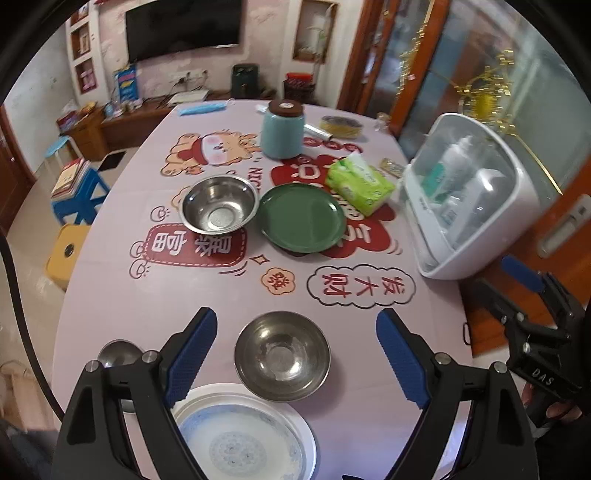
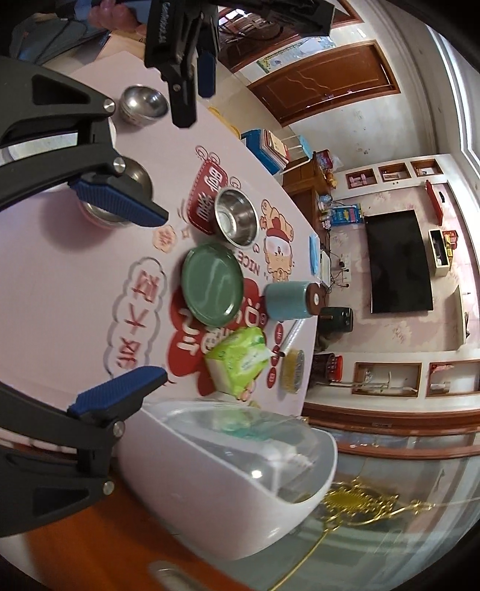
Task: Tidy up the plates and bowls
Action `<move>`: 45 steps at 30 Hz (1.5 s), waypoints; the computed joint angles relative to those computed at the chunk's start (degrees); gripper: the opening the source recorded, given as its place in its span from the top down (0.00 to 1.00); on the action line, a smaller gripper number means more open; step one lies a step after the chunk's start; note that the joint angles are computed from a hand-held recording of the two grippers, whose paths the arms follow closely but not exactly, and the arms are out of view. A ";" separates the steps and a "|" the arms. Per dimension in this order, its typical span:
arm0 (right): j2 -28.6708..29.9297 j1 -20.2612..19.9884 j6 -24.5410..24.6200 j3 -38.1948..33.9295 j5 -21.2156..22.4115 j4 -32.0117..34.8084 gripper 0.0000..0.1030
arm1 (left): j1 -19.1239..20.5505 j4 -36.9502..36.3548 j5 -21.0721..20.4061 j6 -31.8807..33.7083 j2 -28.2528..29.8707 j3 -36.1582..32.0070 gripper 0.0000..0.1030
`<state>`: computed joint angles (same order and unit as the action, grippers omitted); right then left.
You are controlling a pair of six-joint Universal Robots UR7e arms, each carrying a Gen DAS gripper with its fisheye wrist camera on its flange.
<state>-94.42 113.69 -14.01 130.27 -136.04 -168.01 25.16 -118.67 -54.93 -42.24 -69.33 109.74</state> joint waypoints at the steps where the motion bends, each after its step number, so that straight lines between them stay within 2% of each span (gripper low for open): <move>1: 0.39 -0.95 -0.94 -0.78 0.99 -0.19 0.24 | 0.32 -0.07 0.00 -0.36 0.54 -0.54 0.15; 5: 2.12 -4.93 -4.49 -3.11 5.14 -1.64 0.24 | 1.55 0.21 0.64 -1.54 3.25 -3.34 0.15; 11: 6.89 -8.98 -10.39 -5.56 8.80 -5.79 0.24 | 4.05 -0.06 2.27 -3.35 8.06 -7.78 0.15; 13: 8.35 -10.04 -11.05 -5.99 9.33 -6.66 0.24 | 4.90 -0.63 2.38 -3.30 9.43 -8.84 0.15; 20: 12.23 -15.69 -12.47 -5.97 15.31 -11.53 0.24 | 9.05 -4.88 1.78 -1.55 14.76 -11.25 0.15; 28: 15.62 -21.93 -11.20 -4.60 22.90 -18.45 0.24 | 12.44 -15.51 2.41 3.74 20.02 -11.33 0.15; 35: 17.66 -26.70 -8.50 -4.04 29.95 -20.26 0.24 | 15.35 -21.09 1.95 5.31 25.08 -12.58 0.15; 43: 21.33 -29.56 -7.20 -5.01 32.01 -20.72 0.25 | 18.44 -20.26 2.63 4.56 29.59 -15.18 0.18; 45: 21.79 -30.22 -6.66 -5.08 32.95 -20.37 0.30 | 19.28 -21.35 2.47 4.88 30.43 -15.54 0.19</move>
